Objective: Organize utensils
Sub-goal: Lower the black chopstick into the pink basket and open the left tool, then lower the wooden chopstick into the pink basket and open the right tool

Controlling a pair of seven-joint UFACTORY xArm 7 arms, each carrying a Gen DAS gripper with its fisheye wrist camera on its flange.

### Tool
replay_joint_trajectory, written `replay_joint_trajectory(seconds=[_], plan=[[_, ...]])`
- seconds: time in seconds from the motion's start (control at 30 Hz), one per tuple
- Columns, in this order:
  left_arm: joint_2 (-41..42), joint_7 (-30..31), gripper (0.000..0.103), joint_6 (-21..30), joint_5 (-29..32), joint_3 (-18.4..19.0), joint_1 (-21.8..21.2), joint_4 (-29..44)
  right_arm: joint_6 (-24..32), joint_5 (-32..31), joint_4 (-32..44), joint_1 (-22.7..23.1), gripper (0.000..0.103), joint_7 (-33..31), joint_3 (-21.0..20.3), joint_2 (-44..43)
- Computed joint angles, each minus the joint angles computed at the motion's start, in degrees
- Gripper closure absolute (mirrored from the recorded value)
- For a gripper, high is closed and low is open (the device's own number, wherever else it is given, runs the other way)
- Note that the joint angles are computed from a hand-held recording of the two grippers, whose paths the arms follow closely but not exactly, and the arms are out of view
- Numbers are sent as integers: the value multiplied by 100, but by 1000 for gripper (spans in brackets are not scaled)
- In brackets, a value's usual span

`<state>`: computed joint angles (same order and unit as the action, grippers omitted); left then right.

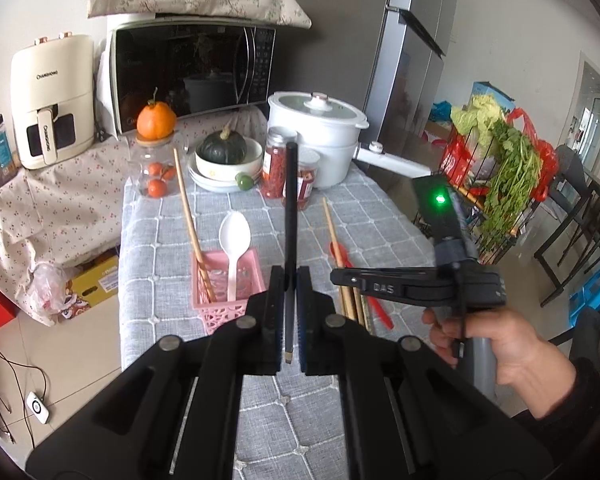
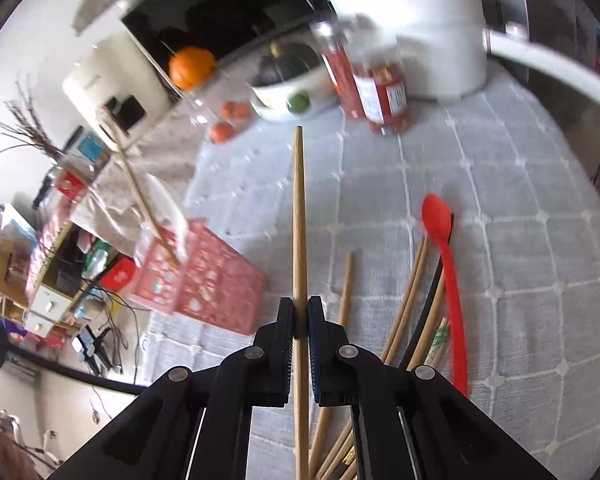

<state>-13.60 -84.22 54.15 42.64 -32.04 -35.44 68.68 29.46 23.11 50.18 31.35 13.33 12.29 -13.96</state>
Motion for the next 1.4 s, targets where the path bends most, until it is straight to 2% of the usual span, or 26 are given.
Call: replay_joint_trajectory(seconds=[0.17,0.33,0.5,0.7,0.83,0.97,1.13,1.2,1.27,1.3,1.4], plan=[[-245,-324,97,129,450,-170,147,32,-339,-150,-302,35,96,97,-4,-778],[-428,-716,97,474,993,-461,447,99,-962,-553,-396,-52,96,393,102,-1163],[-607,-1111,97,524,1292,-571,735,-24,-1479,-970,-404,-99,96,708,213,-1153],[-502,-1288,97,499,1527,-609,938,-133,-1751,-1149,-485,5,96,940,171,-1049],[-178,-1106,97,579,1454,-415,824,-109,-1925,-1400,-542,-123,96,1182,311,-1016],[40,-1062,97,348,1273,-21,604,-251,-2034,-1620,-556,-197,96,1402,397,-975],[246,-974,96,94,1269,272,394,-268,-2216,-1804,-562,-238,96,1656,462,-929],[277,-953,88,71,1256,338,324,-239,-2304,-1899,-562,-297,96,1763,517,-917],[241,-968,58,37,1200,395,276,-243,-2392,-2034,-555,-428,96,1918,635,-920],[200,-1002,46,62,1160,399,257,-250,-2424,-2094,-552,-477,96,1986,679,-925],[7,-1046,30,42,886,422,235,-350,-2548,-2325,-528,-739,96,2272,911,-949]])
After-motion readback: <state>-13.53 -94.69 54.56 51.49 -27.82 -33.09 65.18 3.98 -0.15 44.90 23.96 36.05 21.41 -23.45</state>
